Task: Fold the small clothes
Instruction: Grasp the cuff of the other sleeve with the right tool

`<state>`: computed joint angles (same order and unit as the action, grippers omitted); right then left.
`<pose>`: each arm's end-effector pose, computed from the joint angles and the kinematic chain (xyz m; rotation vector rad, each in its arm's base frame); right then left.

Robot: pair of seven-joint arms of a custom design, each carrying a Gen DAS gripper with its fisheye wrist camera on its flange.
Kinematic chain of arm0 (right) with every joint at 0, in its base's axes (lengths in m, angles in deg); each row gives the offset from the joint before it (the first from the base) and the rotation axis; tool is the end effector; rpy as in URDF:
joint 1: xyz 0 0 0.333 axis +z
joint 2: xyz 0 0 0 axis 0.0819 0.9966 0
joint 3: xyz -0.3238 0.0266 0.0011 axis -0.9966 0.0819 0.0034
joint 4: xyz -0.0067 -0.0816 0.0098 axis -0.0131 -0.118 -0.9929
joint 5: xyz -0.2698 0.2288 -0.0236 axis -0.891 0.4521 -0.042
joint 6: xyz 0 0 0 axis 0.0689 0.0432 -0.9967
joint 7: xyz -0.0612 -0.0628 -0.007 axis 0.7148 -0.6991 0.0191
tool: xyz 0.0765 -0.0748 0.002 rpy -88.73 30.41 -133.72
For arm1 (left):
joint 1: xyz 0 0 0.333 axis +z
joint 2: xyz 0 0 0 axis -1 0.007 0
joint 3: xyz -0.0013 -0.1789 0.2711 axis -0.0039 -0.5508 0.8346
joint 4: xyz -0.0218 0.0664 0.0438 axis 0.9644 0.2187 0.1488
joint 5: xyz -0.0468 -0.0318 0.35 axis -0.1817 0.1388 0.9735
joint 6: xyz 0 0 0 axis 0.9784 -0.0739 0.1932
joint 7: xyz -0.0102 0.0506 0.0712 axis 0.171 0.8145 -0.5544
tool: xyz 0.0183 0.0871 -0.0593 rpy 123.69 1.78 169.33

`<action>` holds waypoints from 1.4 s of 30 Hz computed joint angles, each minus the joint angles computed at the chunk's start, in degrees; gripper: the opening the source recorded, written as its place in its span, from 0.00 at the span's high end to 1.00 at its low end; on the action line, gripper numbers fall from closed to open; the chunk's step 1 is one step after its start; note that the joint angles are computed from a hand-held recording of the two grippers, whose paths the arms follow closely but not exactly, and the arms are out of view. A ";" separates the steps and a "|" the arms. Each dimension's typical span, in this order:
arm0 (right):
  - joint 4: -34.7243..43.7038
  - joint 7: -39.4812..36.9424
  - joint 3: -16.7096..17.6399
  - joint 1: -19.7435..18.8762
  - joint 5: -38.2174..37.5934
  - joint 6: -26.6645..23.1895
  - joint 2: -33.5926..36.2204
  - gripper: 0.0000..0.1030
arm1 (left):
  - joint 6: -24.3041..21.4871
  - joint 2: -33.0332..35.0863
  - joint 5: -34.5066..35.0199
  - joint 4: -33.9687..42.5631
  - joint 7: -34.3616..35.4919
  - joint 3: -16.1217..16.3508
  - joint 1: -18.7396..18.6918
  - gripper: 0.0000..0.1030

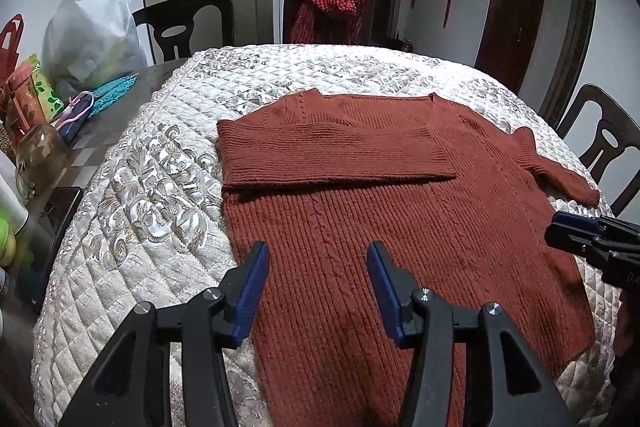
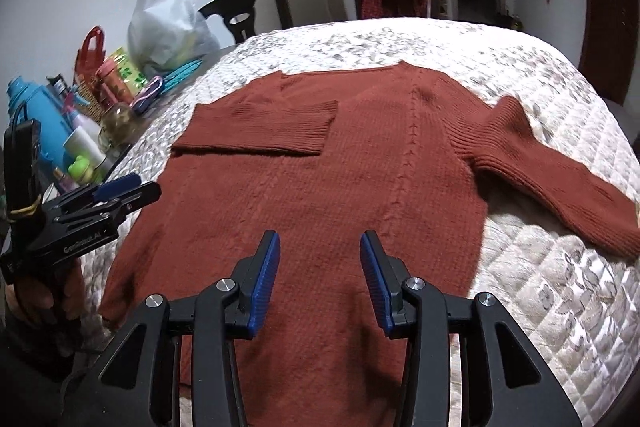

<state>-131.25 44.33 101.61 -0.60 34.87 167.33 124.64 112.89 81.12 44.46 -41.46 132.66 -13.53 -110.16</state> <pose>0.6503 0.0786 0.3044 -1.7371 1.7189 -0.4303 0.6872 -0.2760 0.2995 -1.6405 1.9636 -0.8546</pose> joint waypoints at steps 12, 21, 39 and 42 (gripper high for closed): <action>-3.18 12.14 3.40 -10.90 5.06 5.51 -0.40 0.59 | -3.51 4.93 -2.76 8.46 4.99 -4.38 3.24 0.48; -6.89 23.55 15.56 -26.39 1.18 13.56 2.96 0.58 | -6.72 7.68 -5.78 12.27 8.75 -7.03 4.46 0.48; -4.90 35.65 -1.25 -15.69 -2.65 14.43 0.68 0.91 | -8.87 10.05 -8.91 15.31 12.79 -8.73 5.00 0.40; -4.00 36.71 -1.62 -14.89 -6.00 14.57 0.11 0.91 | -8.76 10.12 -9.25 15.42 13.06 -8.78 5.05 0.40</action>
